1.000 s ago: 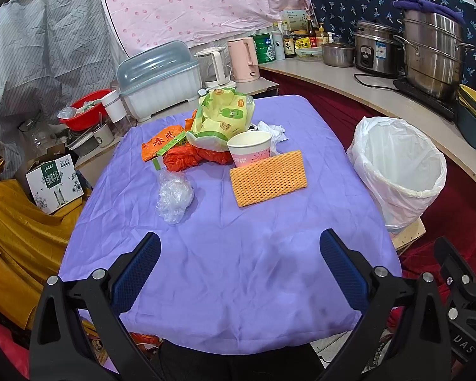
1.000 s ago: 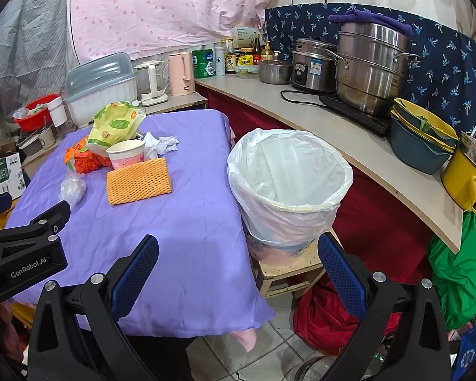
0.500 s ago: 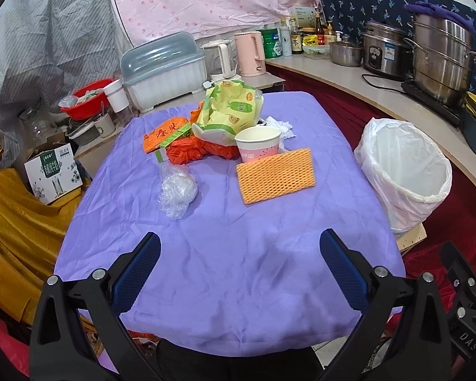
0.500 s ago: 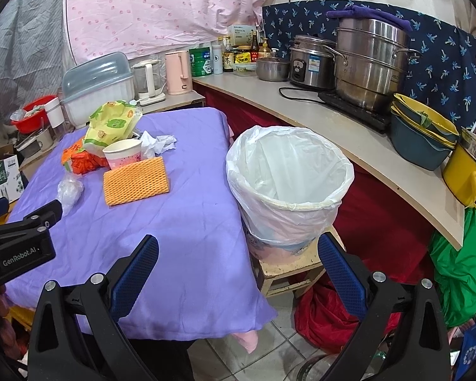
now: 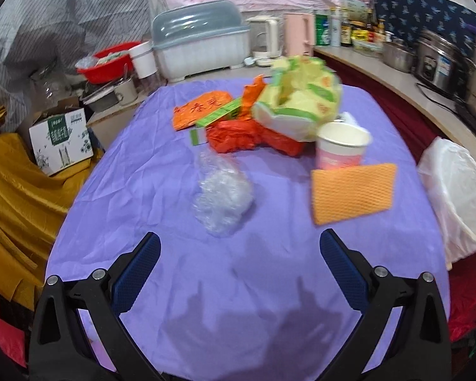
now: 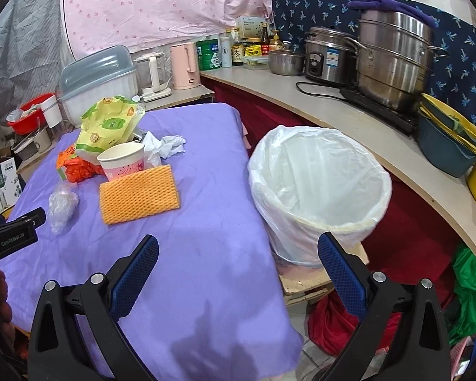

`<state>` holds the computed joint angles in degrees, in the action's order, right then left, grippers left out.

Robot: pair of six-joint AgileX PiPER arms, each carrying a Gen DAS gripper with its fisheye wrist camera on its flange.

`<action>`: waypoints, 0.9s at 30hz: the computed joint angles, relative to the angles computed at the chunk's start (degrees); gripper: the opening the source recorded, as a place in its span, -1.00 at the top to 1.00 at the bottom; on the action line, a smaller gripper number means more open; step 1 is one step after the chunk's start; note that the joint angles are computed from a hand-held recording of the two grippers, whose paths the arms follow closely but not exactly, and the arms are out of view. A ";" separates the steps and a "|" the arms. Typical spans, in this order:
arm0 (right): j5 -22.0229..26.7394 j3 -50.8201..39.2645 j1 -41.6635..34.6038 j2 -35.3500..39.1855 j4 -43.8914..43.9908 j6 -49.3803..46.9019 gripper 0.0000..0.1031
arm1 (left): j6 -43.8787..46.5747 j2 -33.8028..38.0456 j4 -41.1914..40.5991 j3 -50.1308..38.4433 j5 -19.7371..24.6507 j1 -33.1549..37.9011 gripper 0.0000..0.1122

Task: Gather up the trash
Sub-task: 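Grasp the clear plastic bag with the left tool while the right tool approaches the orange foam sleeve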

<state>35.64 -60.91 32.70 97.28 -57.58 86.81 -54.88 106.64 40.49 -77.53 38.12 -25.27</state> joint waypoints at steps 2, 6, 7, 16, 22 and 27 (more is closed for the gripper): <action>-1.09 -3.26 -0.89 3.29 0.98 -1.69 -0.86 | 2.33 2.22 -2.20 -2.01 -0.77 2.60 -0.71; -2.15 -10.16 -2.17 9.61 3.75 -5.57 -0.86 | 9.62 7.82 -8.93 -8.16 -1.50 6.88 -0.71; -2.31 -12.00 -2.51 11.18 4.77 -6.76 -0.86 | 10.77 9.67 -9.74 -10.24 -0.98 7.63 -0.71; -3.37 -26.49 -4.79 23.14 12.76 -17.00 -0.86 | 19.72 19.90 -18.95 -22.48 0.58 11.80 -0.54; -4.64 -34.22 -6.36 28.92 18.23 -23.46 -0.86 | 27.09 23.23 -25.82 -27.12 2.34 12.78 0.06; -6.00 -39.65 -7.56 32.90 23.61 -30.30 -0.76 | 29.25 23.29 -27.60 -27.22 1.72 12.80 0.30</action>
